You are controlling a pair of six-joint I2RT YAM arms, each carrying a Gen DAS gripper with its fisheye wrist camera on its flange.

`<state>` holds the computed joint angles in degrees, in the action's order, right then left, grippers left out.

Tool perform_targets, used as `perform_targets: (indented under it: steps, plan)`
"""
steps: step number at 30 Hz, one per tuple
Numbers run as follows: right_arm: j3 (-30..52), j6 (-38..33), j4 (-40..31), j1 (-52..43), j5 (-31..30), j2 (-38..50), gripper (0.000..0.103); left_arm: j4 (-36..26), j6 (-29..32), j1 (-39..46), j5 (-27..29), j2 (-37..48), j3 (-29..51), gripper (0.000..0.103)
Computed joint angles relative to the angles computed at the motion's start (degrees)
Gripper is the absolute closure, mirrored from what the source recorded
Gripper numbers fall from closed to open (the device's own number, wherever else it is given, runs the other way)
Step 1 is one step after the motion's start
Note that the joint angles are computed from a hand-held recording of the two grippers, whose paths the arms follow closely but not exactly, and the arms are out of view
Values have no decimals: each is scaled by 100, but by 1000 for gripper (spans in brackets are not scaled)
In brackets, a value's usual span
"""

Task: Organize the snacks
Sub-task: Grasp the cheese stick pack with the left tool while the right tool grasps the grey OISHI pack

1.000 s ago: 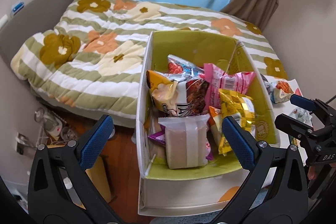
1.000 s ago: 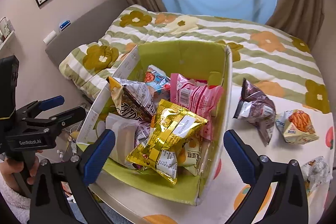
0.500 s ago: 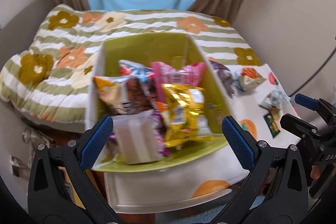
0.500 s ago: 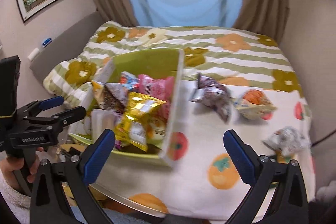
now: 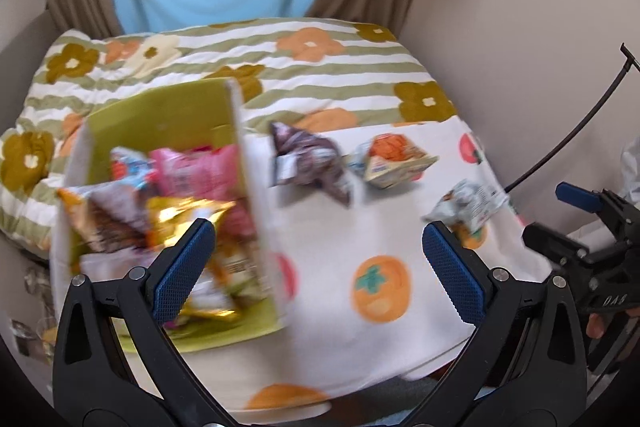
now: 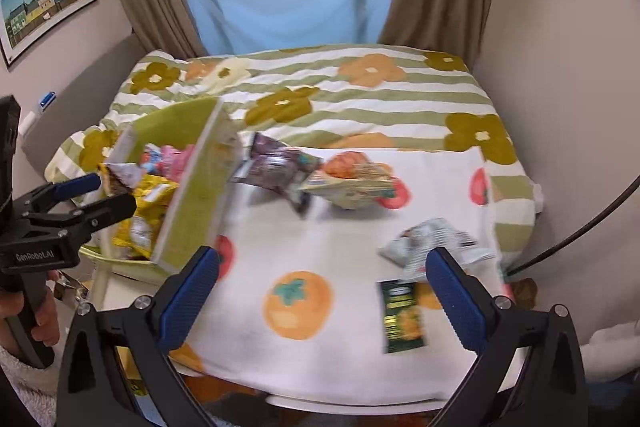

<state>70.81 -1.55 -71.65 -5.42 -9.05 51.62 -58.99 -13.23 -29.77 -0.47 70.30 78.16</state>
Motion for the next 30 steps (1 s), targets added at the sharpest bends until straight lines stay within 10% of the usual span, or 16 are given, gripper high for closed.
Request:
perform_targets:
  steps: [10, 30]
  plan:
    - [157, -2801, 142, -2679, -1344, 1417, 0, 117, -1110, -1278, -732, 2486, 1918, 1]
    - [96, -2702, 1139, -2283, -579, 3776, 0, -1704, -323, -544, 242, 7381, 6831, 9]
